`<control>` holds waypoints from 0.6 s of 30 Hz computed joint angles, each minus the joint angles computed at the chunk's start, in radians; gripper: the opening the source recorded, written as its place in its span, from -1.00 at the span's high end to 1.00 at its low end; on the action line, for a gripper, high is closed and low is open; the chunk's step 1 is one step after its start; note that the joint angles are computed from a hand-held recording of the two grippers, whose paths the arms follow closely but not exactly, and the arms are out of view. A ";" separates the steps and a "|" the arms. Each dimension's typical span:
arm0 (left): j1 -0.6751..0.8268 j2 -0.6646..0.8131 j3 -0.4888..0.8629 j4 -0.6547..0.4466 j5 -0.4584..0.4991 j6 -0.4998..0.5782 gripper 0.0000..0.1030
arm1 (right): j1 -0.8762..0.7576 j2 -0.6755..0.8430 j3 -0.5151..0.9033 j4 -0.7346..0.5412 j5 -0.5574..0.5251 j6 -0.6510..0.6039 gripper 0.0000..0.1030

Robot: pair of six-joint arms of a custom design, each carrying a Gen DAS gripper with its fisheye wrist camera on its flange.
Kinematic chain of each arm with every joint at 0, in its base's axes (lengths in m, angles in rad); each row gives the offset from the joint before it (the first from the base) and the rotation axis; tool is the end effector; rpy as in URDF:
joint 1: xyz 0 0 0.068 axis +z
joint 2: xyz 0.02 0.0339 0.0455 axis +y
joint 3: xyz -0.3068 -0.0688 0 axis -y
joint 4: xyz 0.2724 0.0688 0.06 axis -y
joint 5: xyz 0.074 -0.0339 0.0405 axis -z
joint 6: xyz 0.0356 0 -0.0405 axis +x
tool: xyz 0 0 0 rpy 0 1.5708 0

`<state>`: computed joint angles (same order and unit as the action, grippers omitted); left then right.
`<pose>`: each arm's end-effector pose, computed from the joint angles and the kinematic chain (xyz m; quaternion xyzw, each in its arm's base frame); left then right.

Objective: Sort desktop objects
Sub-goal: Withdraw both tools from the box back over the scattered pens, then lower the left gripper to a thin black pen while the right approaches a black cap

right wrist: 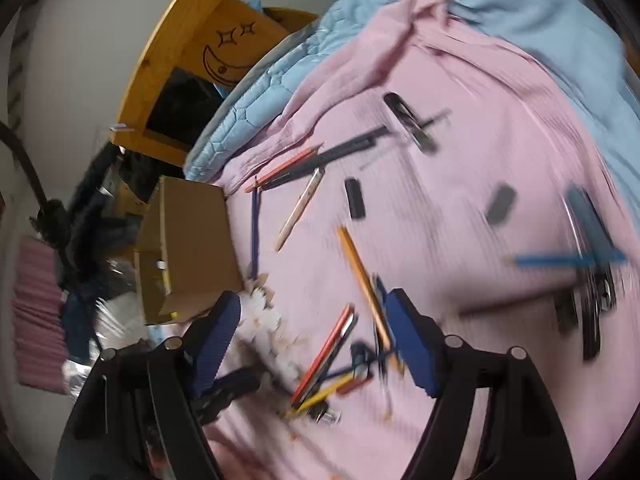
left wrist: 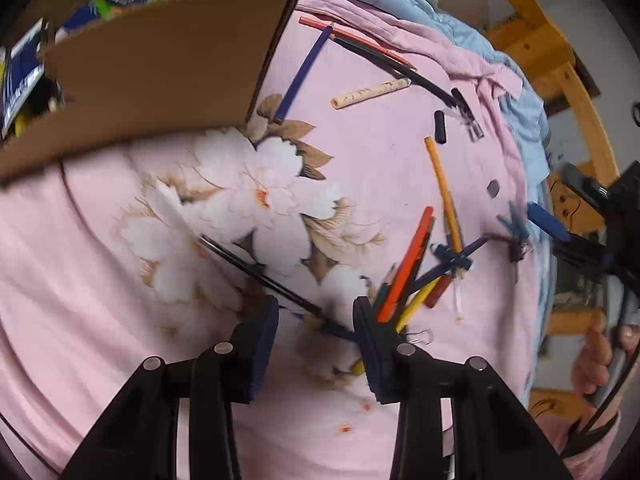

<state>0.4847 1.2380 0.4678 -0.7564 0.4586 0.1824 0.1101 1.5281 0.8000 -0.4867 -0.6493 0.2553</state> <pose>0.1505 0.0614 0.1510 -0.1416 0.9632 -0.2077 0.0947 0.2817 0.0528 0.1876 0.0113 0.9344 0.3392 0.1080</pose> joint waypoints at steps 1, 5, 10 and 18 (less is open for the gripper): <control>0.011 0.007 -0.004 0.003 0.010 -0.010 0.26 | 0.025 0.035 0.026 0.012 0.037 -0.002 -0.35; 0.134 0.065 0.007 -0.024 0.039 0.030 0.26 | 0.115 0.160 0.115 0.056 0.188 -0.020 -0.02; 0.254 0.226 0.055 -0.040 0.082 0.080 0.26 | 0.166 0.290 0.212 0.077 0.271 -0.018 0.17; 0.256 0.306 0.085 -0.042 0.140 0.079 0.26 | 0.197 0.407 0.292 0.058 0.333 -0.016 0.41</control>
<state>0.7405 1.5437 0.5531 -0.7980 0.5982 0.2613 0.3072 1.9354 1.0916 -0.4283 -0.3161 0.2392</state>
